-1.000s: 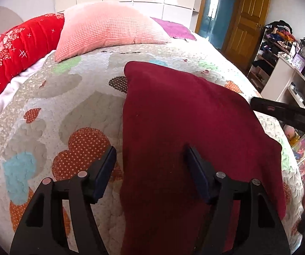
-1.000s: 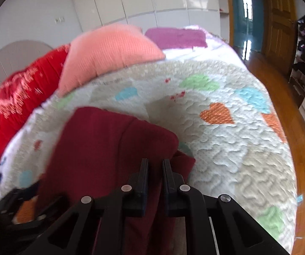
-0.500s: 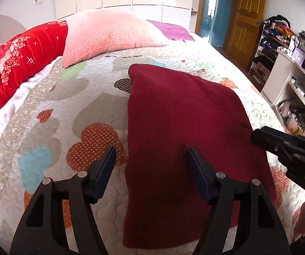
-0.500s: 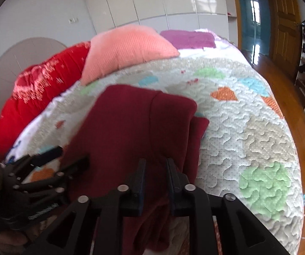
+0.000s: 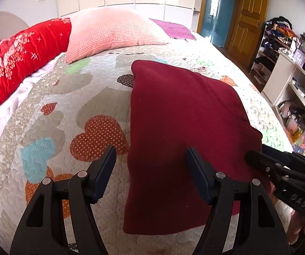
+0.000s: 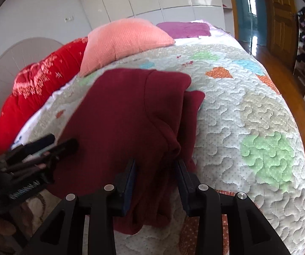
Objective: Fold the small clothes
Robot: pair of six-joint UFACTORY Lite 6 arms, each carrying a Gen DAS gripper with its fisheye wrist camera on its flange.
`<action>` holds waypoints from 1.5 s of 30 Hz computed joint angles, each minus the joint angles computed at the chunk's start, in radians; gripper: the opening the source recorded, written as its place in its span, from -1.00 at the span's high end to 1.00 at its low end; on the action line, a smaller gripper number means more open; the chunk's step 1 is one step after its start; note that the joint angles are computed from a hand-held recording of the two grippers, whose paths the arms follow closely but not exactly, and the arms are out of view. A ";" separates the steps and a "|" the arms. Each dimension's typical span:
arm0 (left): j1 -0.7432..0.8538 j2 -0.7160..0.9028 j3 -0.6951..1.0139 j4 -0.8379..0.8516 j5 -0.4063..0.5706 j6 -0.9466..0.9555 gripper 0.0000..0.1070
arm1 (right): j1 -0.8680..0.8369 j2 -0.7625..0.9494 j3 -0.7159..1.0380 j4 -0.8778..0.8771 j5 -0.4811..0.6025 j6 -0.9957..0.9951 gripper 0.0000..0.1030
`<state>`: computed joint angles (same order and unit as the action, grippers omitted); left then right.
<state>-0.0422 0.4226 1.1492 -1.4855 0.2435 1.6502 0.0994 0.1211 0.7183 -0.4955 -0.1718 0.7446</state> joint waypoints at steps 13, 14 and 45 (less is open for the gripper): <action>0.053 0.108 0.152 0.209 0.104 -0.217 -0.41 | -0.104 -0.004 0.007 -0.193 -0.113 0.239 -0.39; 0.060 0.121 0.171 0.225 0.121 -0.231 -0.41 | -0.111 0.009 0.018 -0.214 -0.118 0.257 -0.40; 0.081 0.508 0.682 0.503 0.402 -0.542 -0.55 | -0.200 0.508 0.467 -0.631 -0.325 0.644 -0.48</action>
